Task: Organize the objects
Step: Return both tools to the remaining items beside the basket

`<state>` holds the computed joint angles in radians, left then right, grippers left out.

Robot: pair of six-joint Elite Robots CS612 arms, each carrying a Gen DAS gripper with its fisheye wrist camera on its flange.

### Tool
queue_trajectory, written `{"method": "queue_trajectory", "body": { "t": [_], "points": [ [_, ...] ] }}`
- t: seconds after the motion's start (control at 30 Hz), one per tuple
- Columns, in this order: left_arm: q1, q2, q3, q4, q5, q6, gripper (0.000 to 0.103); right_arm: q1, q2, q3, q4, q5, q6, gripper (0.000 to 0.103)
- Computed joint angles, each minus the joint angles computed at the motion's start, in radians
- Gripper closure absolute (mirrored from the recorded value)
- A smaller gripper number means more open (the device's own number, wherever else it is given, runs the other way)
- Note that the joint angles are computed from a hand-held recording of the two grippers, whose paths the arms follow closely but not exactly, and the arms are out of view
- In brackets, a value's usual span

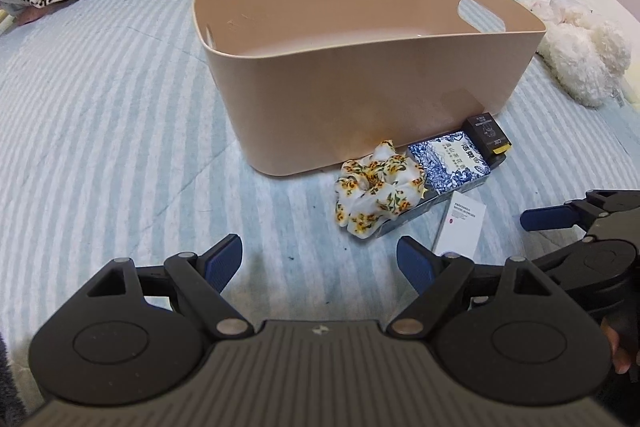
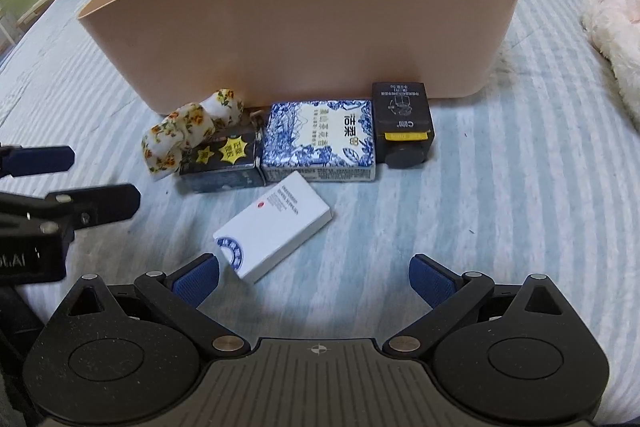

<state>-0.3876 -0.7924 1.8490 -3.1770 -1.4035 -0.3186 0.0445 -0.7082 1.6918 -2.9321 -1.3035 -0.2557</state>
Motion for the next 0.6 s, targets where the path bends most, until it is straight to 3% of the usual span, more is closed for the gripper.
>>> {"method": "queue_trajectory", "body": {
  "t": [0.4,0.5,0.6],
  "points": [
    [0.004,0.047,-0.065,-0.024,-0.008,0.019,0.02,-0.008,0.026,-0.006,-0.095,-0.006,0.076,0.001],
    [0.006,0.062,-0.079,-0.051,-0.029,0.041,0.034,-0.007,0.029,-0.003,-0.115,-0.012,0.076,0.005],
    [0.006,0.071,-0.091,-0.059,-0.041,0.062,0.056,-0.006,0.031,-0.002,-0.127,-0.014,0.077,0.011]
  ]
}}
